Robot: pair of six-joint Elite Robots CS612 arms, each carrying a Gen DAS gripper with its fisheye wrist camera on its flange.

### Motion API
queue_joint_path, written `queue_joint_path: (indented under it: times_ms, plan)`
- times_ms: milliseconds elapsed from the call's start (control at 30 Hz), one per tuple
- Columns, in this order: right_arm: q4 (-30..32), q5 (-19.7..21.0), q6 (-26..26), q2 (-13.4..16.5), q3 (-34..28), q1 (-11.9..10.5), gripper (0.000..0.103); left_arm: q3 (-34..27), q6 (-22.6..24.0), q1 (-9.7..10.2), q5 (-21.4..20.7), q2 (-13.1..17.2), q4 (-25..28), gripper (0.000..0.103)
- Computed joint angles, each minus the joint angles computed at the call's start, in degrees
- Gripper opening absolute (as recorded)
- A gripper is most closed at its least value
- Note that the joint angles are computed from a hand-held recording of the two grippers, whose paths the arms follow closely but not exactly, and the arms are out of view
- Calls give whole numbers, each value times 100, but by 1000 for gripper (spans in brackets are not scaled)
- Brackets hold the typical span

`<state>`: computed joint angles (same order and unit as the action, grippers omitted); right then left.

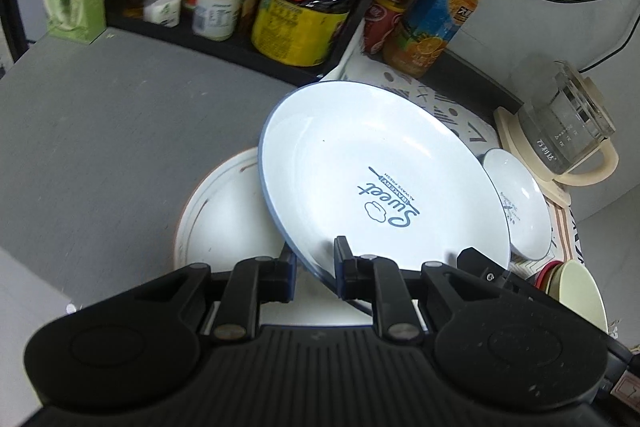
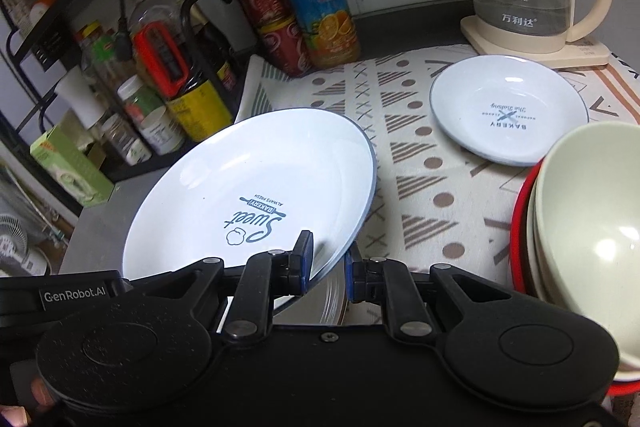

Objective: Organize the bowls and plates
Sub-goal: 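Lift the 'Sweet' plate and lower it onto the white flower-motif plate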

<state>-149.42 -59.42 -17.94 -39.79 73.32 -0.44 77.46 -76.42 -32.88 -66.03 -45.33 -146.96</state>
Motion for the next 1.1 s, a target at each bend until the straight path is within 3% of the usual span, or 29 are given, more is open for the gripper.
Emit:
queue_joint_path:
  times_ms: [700,1100]
  plan:
    - [282,-108,-561,-213,408,-32,15,472,-709,-199,-125,-221,135,17]
    - [322,-280,-709,-197,387,18,16,429,-560,-144,-337,-188,219,18]
